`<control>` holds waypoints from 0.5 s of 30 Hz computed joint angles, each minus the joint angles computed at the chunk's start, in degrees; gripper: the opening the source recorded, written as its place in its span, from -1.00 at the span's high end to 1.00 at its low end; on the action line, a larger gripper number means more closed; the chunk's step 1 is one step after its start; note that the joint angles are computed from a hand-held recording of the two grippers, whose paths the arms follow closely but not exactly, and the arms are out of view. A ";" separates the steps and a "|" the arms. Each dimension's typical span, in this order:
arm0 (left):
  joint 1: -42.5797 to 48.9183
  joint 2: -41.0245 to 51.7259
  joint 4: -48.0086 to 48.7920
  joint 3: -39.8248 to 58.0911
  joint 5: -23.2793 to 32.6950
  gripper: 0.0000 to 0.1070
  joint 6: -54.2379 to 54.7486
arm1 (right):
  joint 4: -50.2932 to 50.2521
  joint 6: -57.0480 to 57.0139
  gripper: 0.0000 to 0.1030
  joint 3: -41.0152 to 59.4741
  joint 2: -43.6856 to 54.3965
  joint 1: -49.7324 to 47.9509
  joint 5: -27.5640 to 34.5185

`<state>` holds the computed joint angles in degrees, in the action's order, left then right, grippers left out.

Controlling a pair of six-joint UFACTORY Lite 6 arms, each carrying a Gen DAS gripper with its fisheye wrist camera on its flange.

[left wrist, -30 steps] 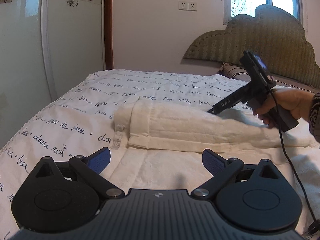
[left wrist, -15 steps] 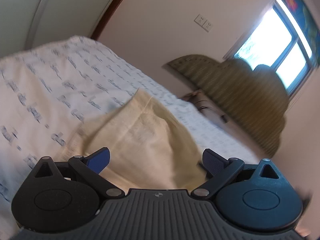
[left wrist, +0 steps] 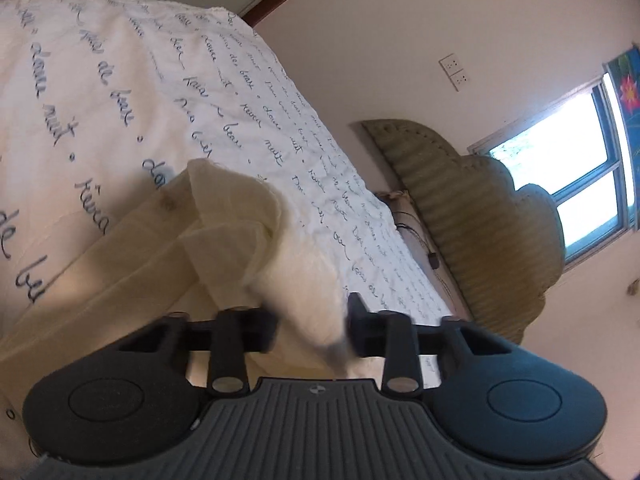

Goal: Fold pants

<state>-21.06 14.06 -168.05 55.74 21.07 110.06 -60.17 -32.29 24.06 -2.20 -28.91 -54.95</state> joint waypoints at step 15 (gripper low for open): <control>-0.66 -1.73 -4.81 -3.36 2.00 0.70 9.40 | 29.06 -24.43 0.42 19.35 20.76 -9.67 4.55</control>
<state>-21.72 12.34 -172.86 52.38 23.06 119.46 -31.11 -56.71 43.41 18.55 -38.58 -50.40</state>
